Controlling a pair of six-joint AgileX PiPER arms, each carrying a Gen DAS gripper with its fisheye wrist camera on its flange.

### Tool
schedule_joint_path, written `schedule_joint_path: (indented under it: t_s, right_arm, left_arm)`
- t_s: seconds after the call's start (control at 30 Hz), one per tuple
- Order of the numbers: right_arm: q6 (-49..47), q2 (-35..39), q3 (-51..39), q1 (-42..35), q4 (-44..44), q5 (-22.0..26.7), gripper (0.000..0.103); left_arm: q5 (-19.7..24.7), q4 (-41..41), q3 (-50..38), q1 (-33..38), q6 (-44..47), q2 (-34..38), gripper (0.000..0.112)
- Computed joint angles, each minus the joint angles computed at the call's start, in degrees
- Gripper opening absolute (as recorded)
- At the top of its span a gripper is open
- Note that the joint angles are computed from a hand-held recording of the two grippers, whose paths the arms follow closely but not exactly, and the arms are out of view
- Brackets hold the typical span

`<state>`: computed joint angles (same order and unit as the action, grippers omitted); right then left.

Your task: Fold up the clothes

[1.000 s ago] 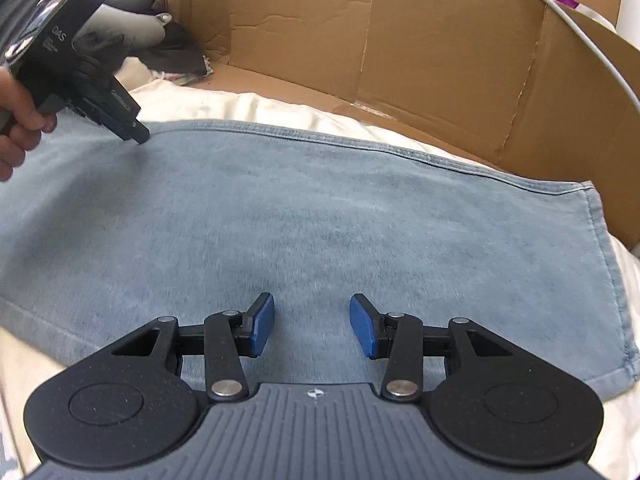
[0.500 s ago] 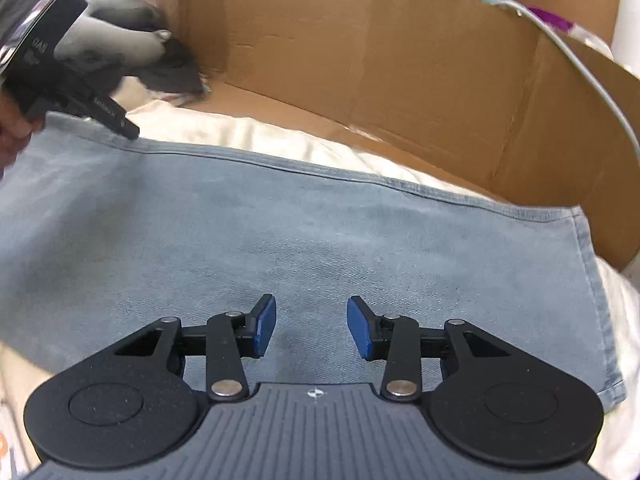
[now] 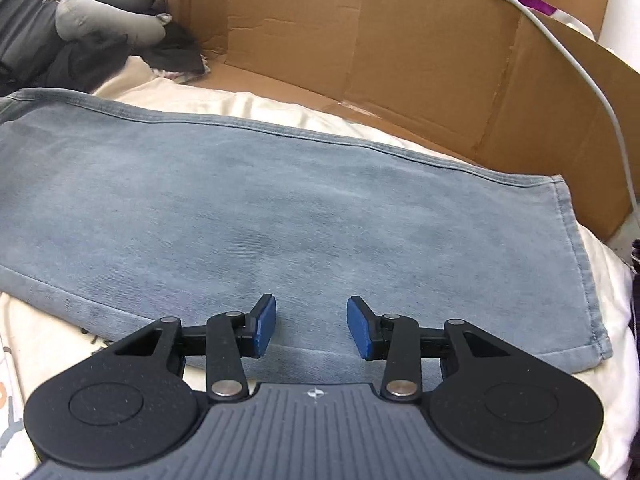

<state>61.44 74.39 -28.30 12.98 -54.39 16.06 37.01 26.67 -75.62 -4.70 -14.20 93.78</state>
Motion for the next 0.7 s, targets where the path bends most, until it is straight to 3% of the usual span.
schedule_joint_path:
  t_s: [0.27,0.4,0.57,0.7]
  right_arm:
    - [3.40,1.59,-0.21,0.81,-3.79,0.22,0.046]
    - [7.43,2.32,-0.19,2.11,-7.68,1.19,0.046]
    - [12.02,3.25,0.18,2.73,-12.45,1.36,0.047]
    - [12.53,3.54,0.02,3.14,-13.40,1.88,0.047]
  left_arm:
    - [-1.96,1.32,-0.94,8.99,-1.84,3.02,0.023]
    - [-3.72,-3.03,-3.24,11.79,3.38,6.81,0.021]
    - [-0.23,-8.53,-10.42,13.48,6.57,12.94,0.019]
    - [6.15,-11.18,-18.52,13.52,6.76,18.63,0.019]
